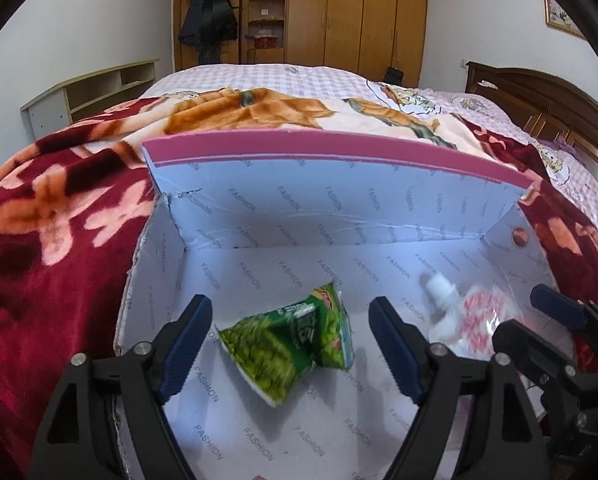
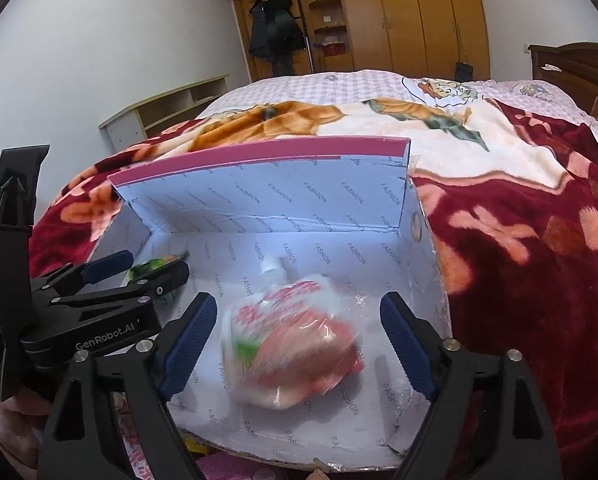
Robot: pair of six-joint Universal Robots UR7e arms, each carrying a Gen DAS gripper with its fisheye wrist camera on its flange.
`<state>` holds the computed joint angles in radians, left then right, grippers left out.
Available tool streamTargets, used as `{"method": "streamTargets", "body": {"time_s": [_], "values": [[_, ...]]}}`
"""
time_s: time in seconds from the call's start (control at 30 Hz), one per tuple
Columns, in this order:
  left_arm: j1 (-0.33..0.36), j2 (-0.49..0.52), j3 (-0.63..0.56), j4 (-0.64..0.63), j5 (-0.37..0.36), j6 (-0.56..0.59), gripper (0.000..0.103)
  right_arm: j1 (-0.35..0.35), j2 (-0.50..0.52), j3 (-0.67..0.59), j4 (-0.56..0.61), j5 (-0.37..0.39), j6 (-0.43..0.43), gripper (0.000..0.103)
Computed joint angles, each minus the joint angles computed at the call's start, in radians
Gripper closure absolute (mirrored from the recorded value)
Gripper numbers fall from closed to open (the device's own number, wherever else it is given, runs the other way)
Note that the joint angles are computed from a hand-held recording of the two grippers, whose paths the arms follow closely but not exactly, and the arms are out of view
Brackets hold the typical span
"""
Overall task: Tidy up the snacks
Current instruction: 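Withdraw both tools from the box back toward the snack pile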
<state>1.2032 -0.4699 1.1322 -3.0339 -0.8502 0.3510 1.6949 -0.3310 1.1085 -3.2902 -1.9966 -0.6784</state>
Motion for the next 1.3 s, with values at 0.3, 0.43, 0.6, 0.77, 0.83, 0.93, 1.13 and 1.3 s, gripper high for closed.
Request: {"method": "streamTargets", "body": {"time_s": [0.3, 0.43, 0.6, 0.77, 0.83, 0.93, 1.13, 1.3], "values": [[-0.016, -0.034, 0.066, -0.072, 0.002, 0.03, 0.014, 0.007, -0.028, 0.056, -0.039, 0.012, -0.004, 0.017], [-0.022, -0.057, 0.105, -0.084, 0.002, 0.026, 0.014, 0.01, -0.045, 0.091, -0.057, 0.019, 0.005, 0.017], [-0.033, -0.091, 0.167, -0.117, -0.001, 0.032, 0.014, 0.015, -0.067, 0.141, -0.089, 0.021, 0.009, 0.017], [-0.047, -0.134, 0.243, -0.154, -0.005, 0.039, 0.014, 0.025, -0.095, 0.205, -0.124, 0.031, 0.016, 0.017], [-0.054, -0.15, 0.271, -0.167, -0.004, 0.043, 0.014, 0.029, -0.105, 0.233, -0.147, 0.036, 0.008, 0.017], [-0.065, -0.178, 0.322, -0.198, -0.001, 0.045, 0.014, 0.033, -0.119, 0.272, -0.177, 0.043, 0.004, 0.017], [-0.077, -0.226, 0.42, -0.262, 0.002, 0.045, 0.014, 0.031, -0.147, 0.359, -0.243, 0.052, 0.011, 0.017], [-0.08, -0.26, 0.485, -0.295, 0.01, 0.028, 0.014, 0.027, -0.166, 0.413, -0.278, 0.049, 0.028, 0.017]]}}
